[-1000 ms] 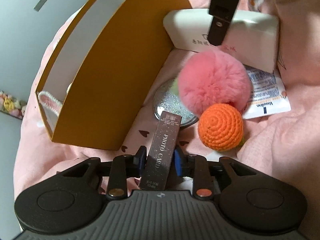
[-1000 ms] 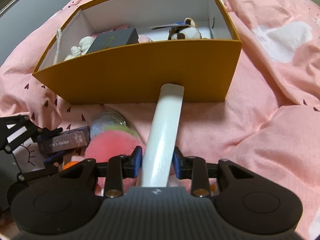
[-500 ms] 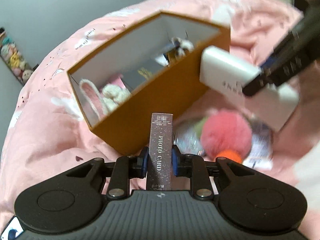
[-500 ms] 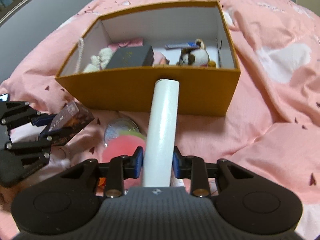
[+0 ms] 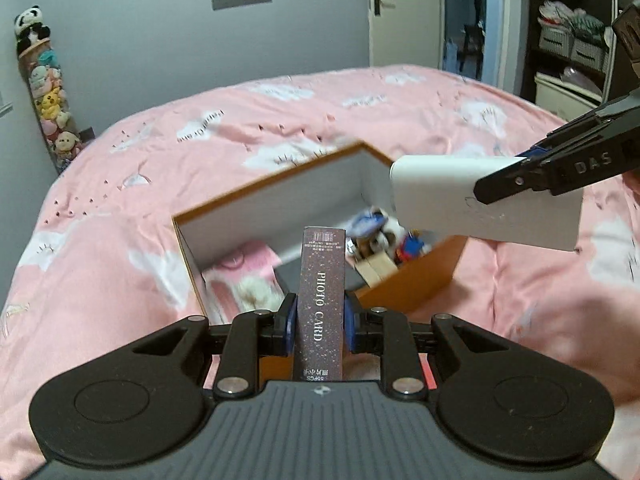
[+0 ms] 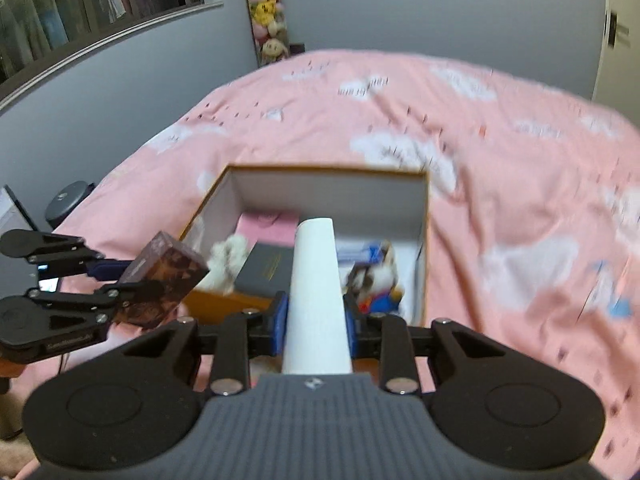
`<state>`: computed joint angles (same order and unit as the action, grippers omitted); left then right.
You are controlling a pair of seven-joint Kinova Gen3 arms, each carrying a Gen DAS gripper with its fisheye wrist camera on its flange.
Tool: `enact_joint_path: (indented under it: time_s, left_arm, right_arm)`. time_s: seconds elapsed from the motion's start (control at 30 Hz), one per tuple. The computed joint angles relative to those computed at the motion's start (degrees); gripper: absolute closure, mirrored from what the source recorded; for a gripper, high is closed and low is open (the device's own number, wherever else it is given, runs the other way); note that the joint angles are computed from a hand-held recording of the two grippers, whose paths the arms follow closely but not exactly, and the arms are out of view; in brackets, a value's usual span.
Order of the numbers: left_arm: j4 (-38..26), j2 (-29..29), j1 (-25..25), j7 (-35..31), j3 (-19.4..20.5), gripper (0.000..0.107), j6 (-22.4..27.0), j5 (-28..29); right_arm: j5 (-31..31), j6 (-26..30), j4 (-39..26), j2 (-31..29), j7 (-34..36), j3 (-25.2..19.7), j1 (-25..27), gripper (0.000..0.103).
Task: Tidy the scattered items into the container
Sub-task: 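Carry the white bottle and PHOTO CARD box over the orange box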
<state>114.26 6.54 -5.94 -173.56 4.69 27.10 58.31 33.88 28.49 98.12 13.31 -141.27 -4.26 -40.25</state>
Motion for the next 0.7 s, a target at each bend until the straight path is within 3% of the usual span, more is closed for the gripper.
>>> enact_joint_path:
  time_s: [0.13, 0.33, 0.7]
  left_arm:
    - [-1.66, 1.07, 0.40, 1.33, 0.55, 0.081, -0.86, 1.47]
    - [-3.36, 3.55, 0.95, 3.46, 2.30, 0.081, -3.41, 1.49]
    - [-4.83, 6.30, -1.77, 8.65, 5.14, 0.081, -4.11, -1.95]
  right_arm:
    - [2.14, 1.18, -4.30, 3.02, -1.27, 1.88, -0.18, 0.073]
    - [10.06, 6.27, -12.01, 10.91, -8.40, 7.62, -4.94, 0.073]
    - [3.46, 18.54, -29.42, 25.63, -0.90, 9.25, -4.28, 0.073]
